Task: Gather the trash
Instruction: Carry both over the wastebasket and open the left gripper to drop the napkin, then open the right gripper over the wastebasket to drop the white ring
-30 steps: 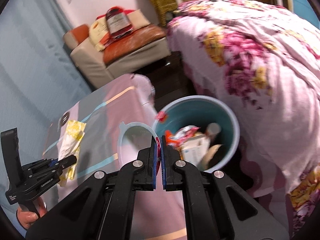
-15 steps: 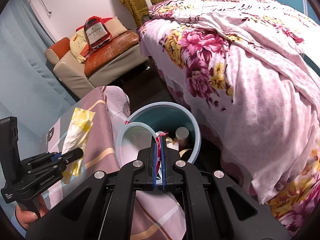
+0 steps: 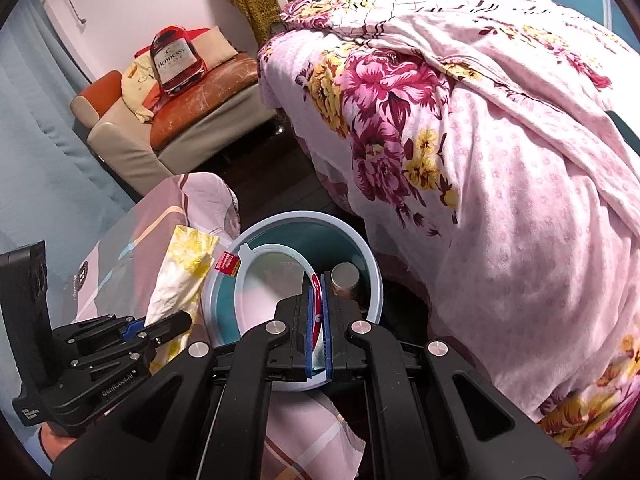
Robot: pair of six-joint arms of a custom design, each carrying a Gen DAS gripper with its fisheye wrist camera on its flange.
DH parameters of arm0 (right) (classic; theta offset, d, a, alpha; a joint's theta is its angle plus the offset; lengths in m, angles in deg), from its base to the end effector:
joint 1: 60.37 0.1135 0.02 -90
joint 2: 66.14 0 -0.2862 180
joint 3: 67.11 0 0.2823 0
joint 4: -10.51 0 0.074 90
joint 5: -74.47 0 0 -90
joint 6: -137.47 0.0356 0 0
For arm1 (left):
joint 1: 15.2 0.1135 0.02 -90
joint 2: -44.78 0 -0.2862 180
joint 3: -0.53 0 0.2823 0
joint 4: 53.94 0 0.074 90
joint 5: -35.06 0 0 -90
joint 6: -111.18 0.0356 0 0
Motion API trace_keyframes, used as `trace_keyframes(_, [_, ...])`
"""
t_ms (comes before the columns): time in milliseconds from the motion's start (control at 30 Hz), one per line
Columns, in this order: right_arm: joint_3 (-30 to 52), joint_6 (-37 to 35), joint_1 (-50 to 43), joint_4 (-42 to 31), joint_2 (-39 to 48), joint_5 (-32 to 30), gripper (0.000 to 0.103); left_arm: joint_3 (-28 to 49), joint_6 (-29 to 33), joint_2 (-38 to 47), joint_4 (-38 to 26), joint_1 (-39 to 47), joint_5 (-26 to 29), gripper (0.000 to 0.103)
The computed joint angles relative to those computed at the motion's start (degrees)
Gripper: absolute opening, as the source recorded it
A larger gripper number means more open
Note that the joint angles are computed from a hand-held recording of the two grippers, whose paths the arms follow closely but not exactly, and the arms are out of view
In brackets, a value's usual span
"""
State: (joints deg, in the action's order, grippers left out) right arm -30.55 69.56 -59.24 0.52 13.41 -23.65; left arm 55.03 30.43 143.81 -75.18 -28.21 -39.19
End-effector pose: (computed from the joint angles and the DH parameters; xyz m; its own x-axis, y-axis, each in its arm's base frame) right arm 0.2402 0.0098 0.1152 -0.7790 0.3570 -0.5155 0.2033 0.9215 0.3309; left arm 0.3004 -0.0793 0.0995 -0.8247 0.3493 -0.4449 0.4638 0.8678 -0.1783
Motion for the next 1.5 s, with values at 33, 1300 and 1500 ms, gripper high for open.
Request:
trace_keyframes(33, [0.38,0.0,0.12,-0.01,0.51,0.11,0.004,0.08,-0.03,0.39,0.32,-0.06,-0.25,0.045])
trace_keyframes(1300, [13.51,5.49,16.33,-3.61,16.09,9.26,0.007,-1.79,7.51,2.03,2.24,21.17,3.52,0.094])
trace_keyframes(1500, [16.07,5.79,17.76,-4.32,19.13,10.05,0.008,-0.81,7.77,3.82,2.73,22.11,3.76,0.094])
